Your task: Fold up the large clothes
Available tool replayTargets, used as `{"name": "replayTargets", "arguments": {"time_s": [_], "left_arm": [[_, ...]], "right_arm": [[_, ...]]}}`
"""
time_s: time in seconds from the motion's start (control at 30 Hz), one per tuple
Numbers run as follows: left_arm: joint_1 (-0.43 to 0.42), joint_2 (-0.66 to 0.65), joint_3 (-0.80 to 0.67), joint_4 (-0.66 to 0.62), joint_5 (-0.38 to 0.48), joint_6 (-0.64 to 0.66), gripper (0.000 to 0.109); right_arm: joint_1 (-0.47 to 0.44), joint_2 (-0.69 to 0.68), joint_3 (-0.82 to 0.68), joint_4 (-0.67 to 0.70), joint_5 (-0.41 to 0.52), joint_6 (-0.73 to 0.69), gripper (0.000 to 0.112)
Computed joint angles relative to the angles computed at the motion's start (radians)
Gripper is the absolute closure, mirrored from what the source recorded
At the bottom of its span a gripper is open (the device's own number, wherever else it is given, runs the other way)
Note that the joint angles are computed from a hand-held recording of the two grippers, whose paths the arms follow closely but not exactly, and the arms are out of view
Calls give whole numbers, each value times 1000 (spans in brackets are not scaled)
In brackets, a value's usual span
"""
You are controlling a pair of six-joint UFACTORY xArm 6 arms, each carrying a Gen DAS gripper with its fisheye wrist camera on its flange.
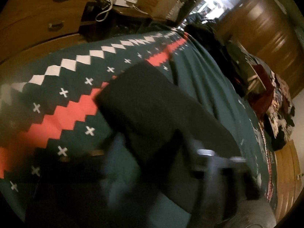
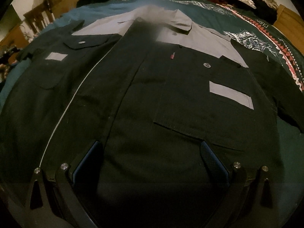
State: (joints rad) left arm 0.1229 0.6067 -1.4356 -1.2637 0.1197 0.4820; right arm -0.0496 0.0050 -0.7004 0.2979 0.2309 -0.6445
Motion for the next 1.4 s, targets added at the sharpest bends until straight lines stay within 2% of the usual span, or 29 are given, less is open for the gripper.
{"name": "replayTargets", "arguments": {"time_s": [0.07, 0.17, 0.27, 0.37, 0.43, 0.47, 0.53, 0.6, 0.63, 0.7, 0.73, 0.77, 0.83, 0.9, 1.0, 1.07, 1.1, 1.2, 1.3, 1.4], "left_arm": [[-10, -13, 8, -21, -22, 18, 90], [-46, -37, -7, -191, -91, 247, 94], [-102, -107, -31, -458, -174, 561, 95], [-184, -187, -64, -672, -238, 875, 96], [-272, -257, -81, -794, -258, 1084, 96], [-315, -295, -75, -836, -246, 1147, 96], [-431, -360, -58, -808, -198, 1148, 96], [-529, -380, -51, -691, -132, 1012, 96], [-582, -364, -78, -674, -95, 979, 95], [-674, -288, -144, -554, -38, 839, 79], [-697, -257, -160, -481, -7, 736, 60], [-714, -230, -172, -438, 22, 657, 54], [-733, -211, -155, -434, 95, 597, 53], [-742, -265, -68, -539, 95, 693, 51], [-732, -341, 48, -691, 32, 828, 39], [-718, -381, 121, -734, -48, 842, 39], [-693, -407, 176, -784, -63, 846, 39], [-636, -452, 253, -1051, -98, 1016, 39], [-602, -483, 305, -1290, -99, 1217, 39], [-584, -487, 329, -1447, -84, 1353, 39]], "right_arm": [[1, 4, -1, -3, -5, 5, 9], [0, 8, -7, -14, 3, 12, 9], [-6, 6, -19, -8, 34, -5, 9], [-10, -3, -29, 26, 57, -27, 9], [-21, -13, -51, 111, 109, -75, 9], [-31, -18, -65, 168, 144, -106, 9], [-63, -28, -104, 285, 230, -159, 9], [-93, -37, -133, 358, 283, -191, 9], [-107, -44, -143, 395, 295, -213, 9], [-132, -52, -165, 462, 318, -267, 9], [-145, -51, -178, 486, 323, -285, 9], [-155, -48, -190, 501, 335, -293, 9], [-188, -24, -230, 534, 375, -299, 9], [-222, 15, -283, 568, 429, -305, 9], [-251, 95, -383, 601, 506, -325, 9], [-257, 172, -479, 626, 585, -332, 11], [-252, 241, -563, 639, 636, -311, 16], [-235, 396, -743, 668, 754, -260, 25], [-183, 565, -947, 613, 788, -155, 36], [-142, 683, -1095, 558, 788, -82, 39]]}}
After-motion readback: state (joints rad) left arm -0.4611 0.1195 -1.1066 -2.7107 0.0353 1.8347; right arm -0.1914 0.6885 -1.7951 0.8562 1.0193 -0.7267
